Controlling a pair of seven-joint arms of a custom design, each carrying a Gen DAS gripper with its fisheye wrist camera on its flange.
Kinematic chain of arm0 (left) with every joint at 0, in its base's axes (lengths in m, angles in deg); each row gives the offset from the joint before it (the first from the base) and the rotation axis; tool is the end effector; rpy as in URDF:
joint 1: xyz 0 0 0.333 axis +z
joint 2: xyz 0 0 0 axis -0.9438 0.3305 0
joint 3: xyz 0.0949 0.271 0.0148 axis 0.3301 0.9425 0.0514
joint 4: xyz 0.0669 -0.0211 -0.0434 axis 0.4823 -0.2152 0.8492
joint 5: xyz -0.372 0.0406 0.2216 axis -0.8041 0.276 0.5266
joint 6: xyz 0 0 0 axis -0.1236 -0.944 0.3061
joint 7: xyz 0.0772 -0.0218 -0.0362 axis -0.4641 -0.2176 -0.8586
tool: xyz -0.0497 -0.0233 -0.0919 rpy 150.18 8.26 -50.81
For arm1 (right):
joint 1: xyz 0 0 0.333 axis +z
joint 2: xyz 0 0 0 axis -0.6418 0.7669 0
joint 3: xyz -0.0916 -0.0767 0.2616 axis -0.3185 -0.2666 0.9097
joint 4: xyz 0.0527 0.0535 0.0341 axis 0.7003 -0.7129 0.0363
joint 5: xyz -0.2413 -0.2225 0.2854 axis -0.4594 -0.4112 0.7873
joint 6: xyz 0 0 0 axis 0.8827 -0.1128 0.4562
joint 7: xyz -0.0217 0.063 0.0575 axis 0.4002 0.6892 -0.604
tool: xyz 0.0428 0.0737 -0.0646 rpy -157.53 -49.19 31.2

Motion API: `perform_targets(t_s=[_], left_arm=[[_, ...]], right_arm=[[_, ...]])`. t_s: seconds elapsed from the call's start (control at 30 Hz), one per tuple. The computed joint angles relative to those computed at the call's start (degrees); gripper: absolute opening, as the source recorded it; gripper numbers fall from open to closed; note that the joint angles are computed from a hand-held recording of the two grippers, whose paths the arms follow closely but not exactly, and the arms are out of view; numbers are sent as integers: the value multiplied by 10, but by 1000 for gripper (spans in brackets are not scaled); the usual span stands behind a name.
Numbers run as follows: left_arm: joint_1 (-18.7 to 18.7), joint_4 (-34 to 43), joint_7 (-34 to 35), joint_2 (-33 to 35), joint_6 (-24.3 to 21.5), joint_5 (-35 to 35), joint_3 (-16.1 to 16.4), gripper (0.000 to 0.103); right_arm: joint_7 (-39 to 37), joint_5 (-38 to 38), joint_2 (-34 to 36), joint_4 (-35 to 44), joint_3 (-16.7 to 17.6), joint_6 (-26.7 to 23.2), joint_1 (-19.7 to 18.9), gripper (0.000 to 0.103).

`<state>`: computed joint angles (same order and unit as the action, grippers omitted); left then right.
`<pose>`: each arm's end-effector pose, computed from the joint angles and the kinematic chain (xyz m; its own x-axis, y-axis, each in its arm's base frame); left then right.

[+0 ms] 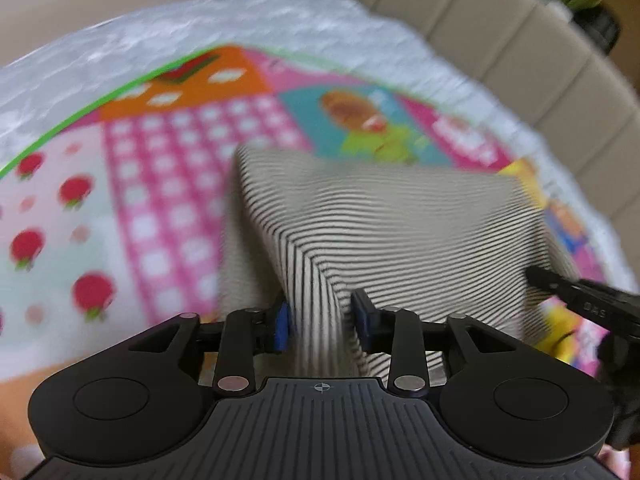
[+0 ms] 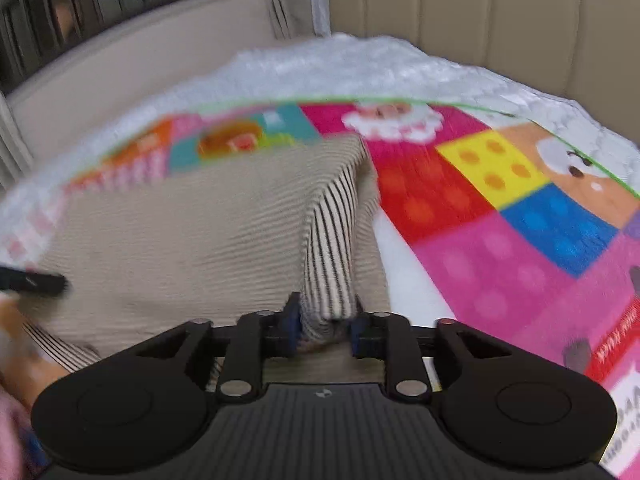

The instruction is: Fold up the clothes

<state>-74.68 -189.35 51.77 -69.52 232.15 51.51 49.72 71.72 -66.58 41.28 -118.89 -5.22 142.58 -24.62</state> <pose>0.6976 -0.1401 0.4108 -0.0668 -0.9585 0.2770 -0.8669 -0.0817 -0.4918 0.6724 0.2015 0.3992 0.0081 -0.9976 -0.0693 -0.7489 0.0399 -0.6615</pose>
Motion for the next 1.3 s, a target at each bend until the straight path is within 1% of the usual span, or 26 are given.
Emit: perform_targets(t_s=[0.07, 0.13, 0.17, 0.2, 0.27, 0.37, 0.43, 0.47, 0.53, 0.6, 0.67, 0.77, 0.9, 1.0, 1.13, 1.23, 1.3], left_arm=[[-3, -12, -11, -11, 2, 11, 6, 47], [-5, -27, -16, -29, 16, 18, 7, 50], [-6, -34, -19, -38, 23, 23, 8, 56], [-5, -40, -16, -46, 25, 19, 6, 61], [-3, -56, -11, -64, 23, 9, 1, 65], [1, -77, 7, -87, 4, -25, -7, 66], [0, -82, 12, -93, -13, -39, -9, 67], [-1, -79, 14, -91, -26, -45, -10, 67], [1, -63, 22, -78, -56, -72, -13, 67], [-1, -48, 26, -61, -67, -84, -15, 67], [-6, -34, 25, -42, -66, -77, -15, 67], [-12, -13, 14, -15, -59, -62, -13, 67], [-11, 4, 17, 6, -45, -59, -16, 68], [-5, 16, 24, 18, -44, -71, -20, 68], [-2, 37, 25, 35, -46, -72, -20, 68], [-13, 61, 20, 52, -45, -37, -11, 68], [-23, 94, 9, 76, -44, -8, -3, 68]], right_arm=[[23, -27, -8, -5, -13, -1, 11, 42], [40, -66, -14, -7, -24, -11, 21, 48], [50, -88, -17, -8, -29, -14, 25, 51], [68, -103, -22, -14, -32, -6, 26, 52], [112, -131, -34, -28, -40, 18, 27, 52], [181, -164, -47, -43, -48, 52, 23, 53], [225, -195, -52, -45, -55, 61, 23, 55], [246, -214, -53, -44, -59, 64, 24, 58], [273, -238, -55, -43, -59, 64, 21, 60], [296, -260, -57, -42, -59, 64, 17, 60], [311, -279, -59, -43, -58, 63, 13, 62], [322, -298, -60, -46, -53, 63, 7, 64], [313, -279, -50, -42, -44, 72, -4, 64], [272, -259, -32, -23, -36, 68, -4, 64], [213, -249, -13, 2, -35, 57, 6, 61], [183, -223, -1, 15, -34, 46, 9, 61], [157, -194, 2, 18, -28, 36, 5, 61]])
